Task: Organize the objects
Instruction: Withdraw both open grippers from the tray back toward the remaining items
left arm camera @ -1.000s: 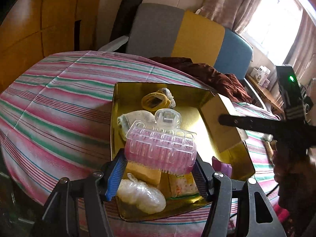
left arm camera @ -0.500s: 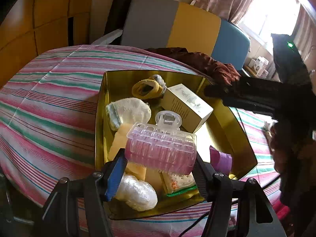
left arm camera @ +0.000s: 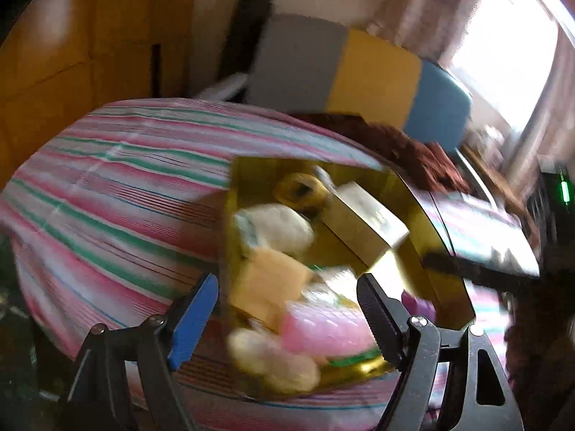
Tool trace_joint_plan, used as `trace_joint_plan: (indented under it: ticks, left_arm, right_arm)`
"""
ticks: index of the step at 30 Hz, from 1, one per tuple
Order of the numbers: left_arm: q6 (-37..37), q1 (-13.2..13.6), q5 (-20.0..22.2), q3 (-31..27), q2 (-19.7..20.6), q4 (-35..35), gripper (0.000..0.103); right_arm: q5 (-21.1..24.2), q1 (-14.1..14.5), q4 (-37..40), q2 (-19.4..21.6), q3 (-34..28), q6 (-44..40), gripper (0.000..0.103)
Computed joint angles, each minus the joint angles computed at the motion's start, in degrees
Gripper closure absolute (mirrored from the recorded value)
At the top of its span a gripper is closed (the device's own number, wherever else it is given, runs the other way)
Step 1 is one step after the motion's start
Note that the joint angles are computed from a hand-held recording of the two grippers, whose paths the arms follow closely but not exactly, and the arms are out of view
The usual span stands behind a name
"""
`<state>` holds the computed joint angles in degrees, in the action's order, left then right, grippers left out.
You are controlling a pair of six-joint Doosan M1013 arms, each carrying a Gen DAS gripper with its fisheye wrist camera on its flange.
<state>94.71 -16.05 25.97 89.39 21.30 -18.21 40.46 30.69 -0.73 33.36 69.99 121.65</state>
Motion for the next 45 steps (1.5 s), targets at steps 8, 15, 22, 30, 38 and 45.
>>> trace_joint_plan:
  ticks: [8, 15, 22, 30, 38, 45]
  left_arm:
    - [-17.2, 2.9, -3.2, 0.5, -1.4, 12.4, 0.023]
    - [-14.6, 2.8, -1.9, 0.8, -1.2, 9.6, 0.023]
    - [-11.4, 2.6, -1.3, 0.5, -1.3, 5.4, 0.019]
    - [-13.7, 0.3, -0.2, 0.5, -1.1, 9.9, 0.017]
    - [-15.7, -2.8, -2.0, 1.4, -1.8, 18.1, 0.015]
    - [-17.3, -4.6, -3.3, 2.0, -2.3, 23.8, 0.015]
  right_arm:
    - [-1.2, 0.9, -1.3, -1.0, 1.7, 0.4, 0.036]
    - [-1.0, 1.4, -1.0, -1.4, 2.9, -0.3, 0.036]
    - [-1.7, 1.7, -6.2, -2.8, 5.0, 4.5, 0.036]
    - [-1.0, 3.0, -12.3, -2.7, 5.2, 6.3, 0.035]
    - [-2.4, 3.1, -15.4, -3.5, 6.5, 9.5, 0.035]
    - [-3.2, 3.1, -17.0, -4.2, 7.8, 12.0, 0.035]
